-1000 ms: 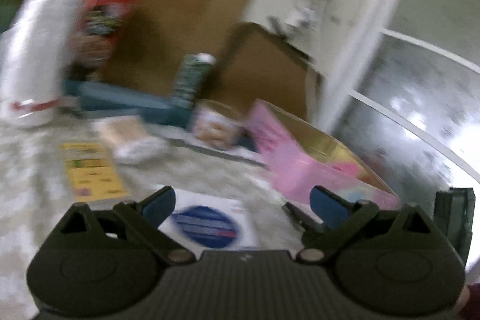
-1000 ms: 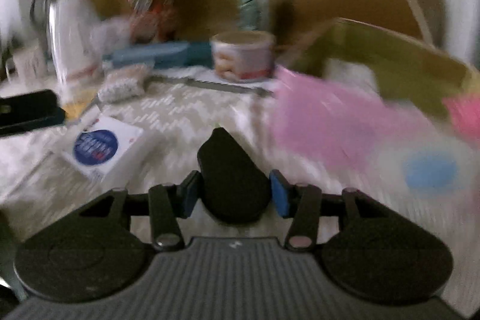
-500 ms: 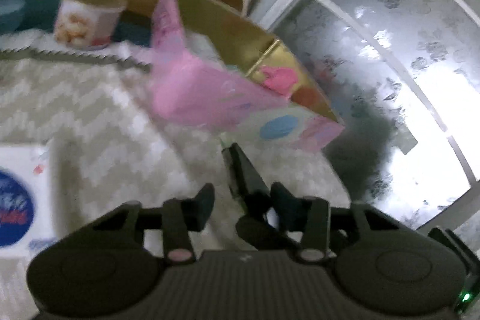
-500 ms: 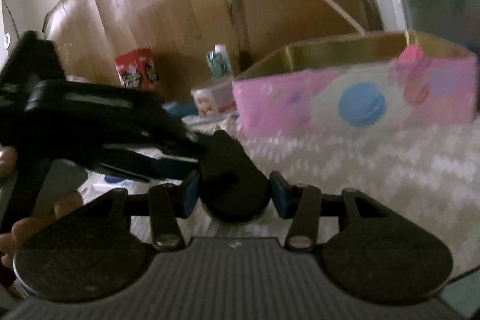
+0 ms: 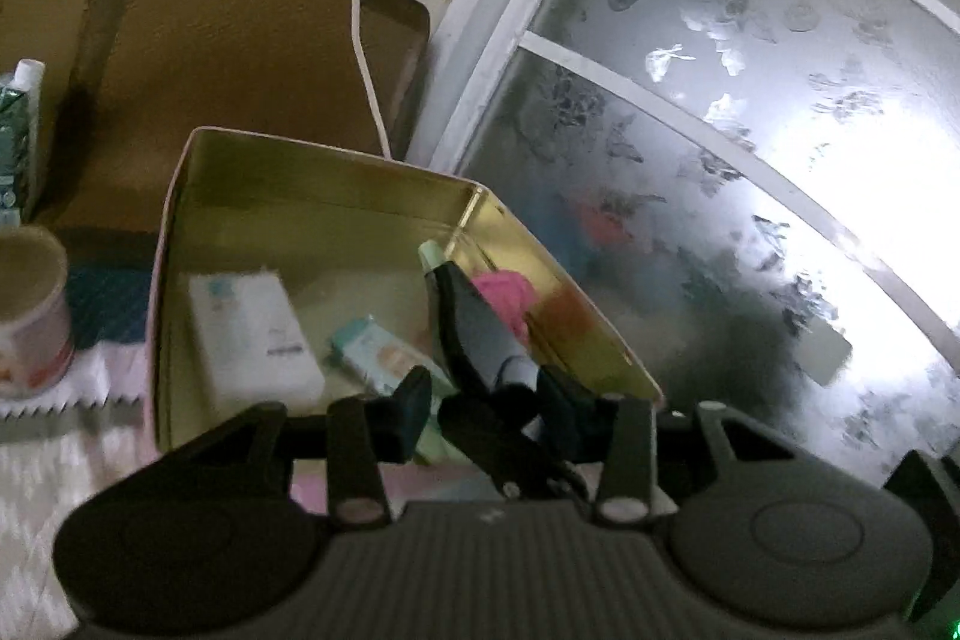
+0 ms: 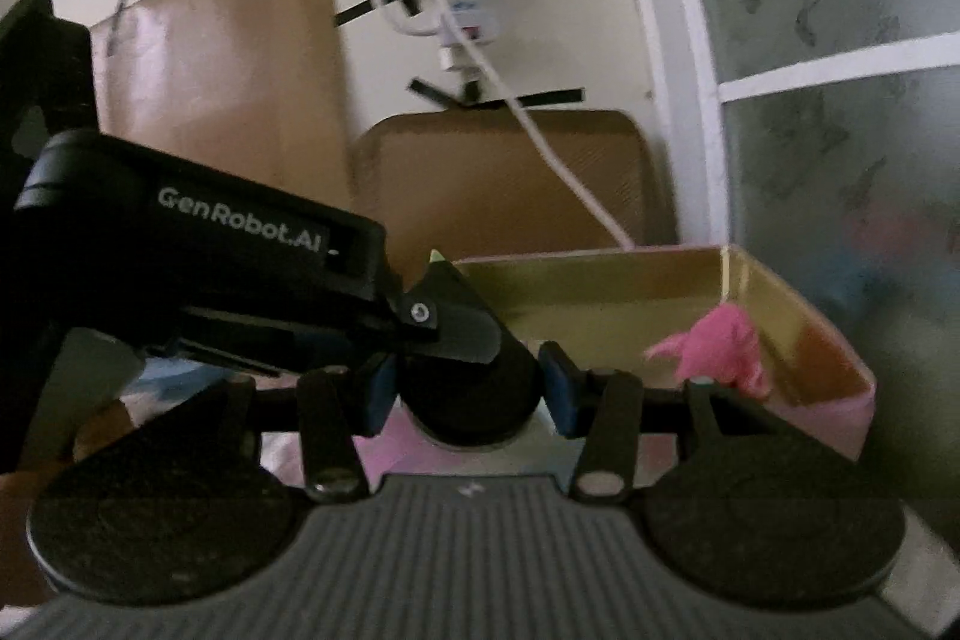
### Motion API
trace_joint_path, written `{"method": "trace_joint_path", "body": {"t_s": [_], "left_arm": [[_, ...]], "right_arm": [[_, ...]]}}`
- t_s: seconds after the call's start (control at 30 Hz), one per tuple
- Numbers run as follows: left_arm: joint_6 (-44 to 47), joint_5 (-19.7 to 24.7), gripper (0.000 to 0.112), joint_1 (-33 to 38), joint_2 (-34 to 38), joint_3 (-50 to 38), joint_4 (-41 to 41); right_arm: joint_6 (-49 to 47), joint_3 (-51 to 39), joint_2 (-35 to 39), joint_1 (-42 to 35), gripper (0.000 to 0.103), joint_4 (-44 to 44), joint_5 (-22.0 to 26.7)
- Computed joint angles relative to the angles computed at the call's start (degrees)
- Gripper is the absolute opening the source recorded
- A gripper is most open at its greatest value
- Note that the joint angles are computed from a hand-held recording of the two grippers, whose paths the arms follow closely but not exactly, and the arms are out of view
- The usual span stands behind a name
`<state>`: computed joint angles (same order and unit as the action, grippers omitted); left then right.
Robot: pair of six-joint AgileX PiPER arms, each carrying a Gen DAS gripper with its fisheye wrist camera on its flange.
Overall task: Organize soft objects
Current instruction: 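Drop the black item into the pink tin and open the right tool, then move the right tool back toward the cotton swab pack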
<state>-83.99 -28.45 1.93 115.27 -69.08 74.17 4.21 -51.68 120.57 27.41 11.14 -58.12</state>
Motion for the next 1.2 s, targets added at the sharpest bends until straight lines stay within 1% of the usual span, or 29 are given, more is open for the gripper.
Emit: {"method": "trace_joint_path", "body": {"t_s": [0.07, 0.13, 0.17, 0.2, 0.23, 0.3, 0.37, 0.4, 0.5, 0.53, 0.6, 0.67, 0.73, 0.87, 0.93, 1.0, 1.07, 1.1, 1.13, 1.17, 1.2], "left_arm": [[-0.64, 3.48, 0.051, -1.32, 1.92, -2.64, 0.16], [0.61, 7.26, 0.053, -2.44, 3.29, -3.84, -1.76], [0.49, 7.50, 0.054, -2.33, 3.45, -3.62, -2.01], [1.82, 5.69, 0.055, -1.51, 3.07, -2.03, -3.76], [4.63, 4.02, 0.056, -0.83, 2.31, 0.05, -6.45], [14.15, 1.96, 0.057, 0.05, -0.42, 5.64, -14.81], [21.26, -2.07, 0.059, 2.03, -3.55, 12.02, -20.46], [23.84, -5.03, 0.059, 3.75, -5.32, 15.82, -22.03], [30.76, -11.32, 0.060, 9.13, -9.82, 25.66, -25.25], [32.12, -12.99, 0.060, 11.47, -11.06, 28.30, -25.13], [35.17, -16.82, 0.060, 16.71, -13.14, 33.82, -24.92], [38.71, -20.68, 0.060, 23.67, -14.96, 39.40, -24.34], [40.86, -23.33, 0.060, 30.75, -15.95, 43.28, -22.87], [40.15, -26.88, 0.060, 46.33, -14.88, 46.19, -16.10], [40.18, -27.84, 0.060, 52.14, -12.77, 46.03, -15.13], [39.69, -28.36, 0.060, 56.19, -10.58, 45.20, -14.79], [41.06, -29.93, 0.060, 58.24, -7.80, 44.54, -15.95], [42.52, -30.25, 0.060, 58.27, -6.55, 44.43, -17.81], [41.70, -30.32, 0.060, 58.61, -5.81, 44.06, -17.64], [40.24, -32.05, 0.060, 59.80, -4.86, 43.42, -15.71], [41.07, -33.55, 0.060, 60.83, -4.36, 43.83, -15.52]], "right_arm": [[-2.50, -3.56, 1.42, -0.89, 0.053, 1.60, 2.58], [-6.22, -7.45, 3.03, -1.27, 0.053, 4.23, 6.25], [-8.50, -9.00, 3.95, -0.95, 0.054, 6.34, 7.42], [-10.21, -10.04, 4.53, -0.74, 0.055, 8.29, 8.35], [-10.21, -9.30, 4.22, -0.39, 0.056, 8.71, 8.29], [-6.38, -5.85, 3.85, -0.10, 0.056, 6.35, 4.09], [-5.53, -2.58, 3.41, 1.65, 0.056, 7.57, -0.21], [-5.17, -1.17, 3.19, 2.64, 0.056, 8.44, -1.99], [-1.54, 3.42, 2.67, 5.45, 0.056, 8.24, -8.08], [-0.83, 4.50, 2.65, 6.46, 0.056, 7.98, -9.62], [-0.56, 5.43, 2.43, 8.39, 0.056, 7.06, -9.75], [-0.49, 5.13, 1.84, 9.84, 0.056, 4.99, -6.80], [0.70, 4.09, 1.39, 10.89, 0.056, 1.94, -2.67], [6.90, 0.71, 0.85, 12.07, 0.056, -5.82, 6.31], [8.21, -1.54, 0.79, 13.03, 0.056, -8.10, 9.75], [5.87, -4.79, 1.01, 14.85, 0.056, -7.76, 13.39], [2.36, -9.09, 1.64, 16.50, 0.056, -6.74, 17.67], [1.06, -12.29, 2.34, 17.02, 0.056, -6.87, 20.57], [-0.46, -16.67, 3.51, 17.63, 0.056, -6.76, 24.53], [-1.89, -20.84, 4.88, 17.97, 0.056, -6.39, 28.21], [-4.22, -25.73, 6.58, 18.51, 0.056, -5.19, 32.51]]}}
